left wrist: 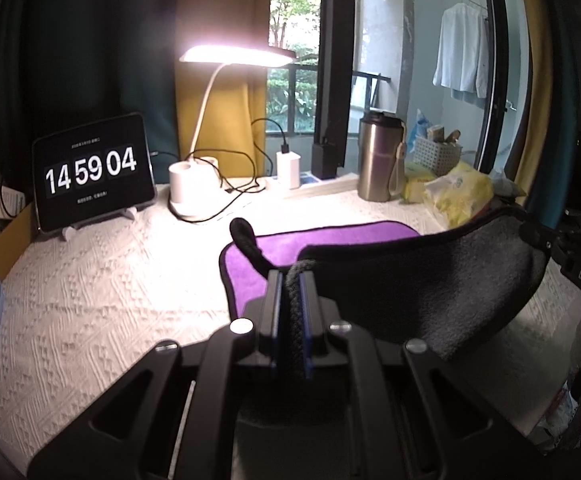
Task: Fold towel
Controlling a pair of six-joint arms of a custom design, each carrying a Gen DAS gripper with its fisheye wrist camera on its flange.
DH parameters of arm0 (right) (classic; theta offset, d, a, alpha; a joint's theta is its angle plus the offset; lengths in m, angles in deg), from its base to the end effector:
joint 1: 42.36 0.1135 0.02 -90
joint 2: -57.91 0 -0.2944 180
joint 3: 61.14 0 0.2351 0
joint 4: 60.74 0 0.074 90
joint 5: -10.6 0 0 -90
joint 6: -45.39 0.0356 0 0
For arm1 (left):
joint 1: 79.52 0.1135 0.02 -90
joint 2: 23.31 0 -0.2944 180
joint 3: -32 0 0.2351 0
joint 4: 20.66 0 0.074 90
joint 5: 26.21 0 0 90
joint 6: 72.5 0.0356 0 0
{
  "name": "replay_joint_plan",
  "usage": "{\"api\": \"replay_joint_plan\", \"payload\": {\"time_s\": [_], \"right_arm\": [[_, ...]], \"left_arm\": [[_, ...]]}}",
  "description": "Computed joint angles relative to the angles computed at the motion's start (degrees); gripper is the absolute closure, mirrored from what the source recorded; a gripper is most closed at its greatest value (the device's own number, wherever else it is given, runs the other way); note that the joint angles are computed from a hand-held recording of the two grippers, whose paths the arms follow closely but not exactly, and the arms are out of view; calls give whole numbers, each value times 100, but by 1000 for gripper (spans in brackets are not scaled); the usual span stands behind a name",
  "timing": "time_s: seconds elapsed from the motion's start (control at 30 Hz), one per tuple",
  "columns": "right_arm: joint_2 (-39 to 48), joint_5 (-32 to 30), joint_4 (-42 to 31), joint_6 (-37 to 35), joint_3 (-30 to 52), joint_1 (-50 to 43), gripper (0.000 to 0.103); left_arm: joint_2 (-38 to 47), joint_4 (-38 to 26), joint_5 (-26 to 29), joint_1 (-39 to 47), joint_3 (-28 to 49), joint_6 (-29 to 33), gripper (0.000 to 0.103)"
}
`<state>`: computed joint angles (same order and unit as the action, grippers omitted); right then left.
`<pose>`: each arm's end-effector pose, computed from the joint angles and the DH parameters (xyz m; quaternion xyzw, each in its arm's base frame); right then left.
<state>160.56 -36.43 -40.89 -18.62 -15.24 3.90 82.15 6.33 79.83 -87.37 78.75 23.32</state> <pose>0.2204 0.1952 0.1441 0.0147 0.8482 -0.0194 0.5291 0.3084 -0.0524 0.1394 0.1704 0.8507 -0.1304 0.4799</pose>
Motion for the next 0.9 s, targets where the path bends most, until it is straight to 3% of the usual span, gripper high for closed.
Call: {"api": "replay_joint_plan", "payload": {"time_s": [0.47, 0.9], "right_arm": [[313, -365, 554, -732, 314, -569, 98], [741, -665, 459, -961, 876, -1075, 98]], "left_arm": [[313, -127, -130, -48, 615, -124, 94], [671, -386, -107, -37, 1332, -275, 94]]}}
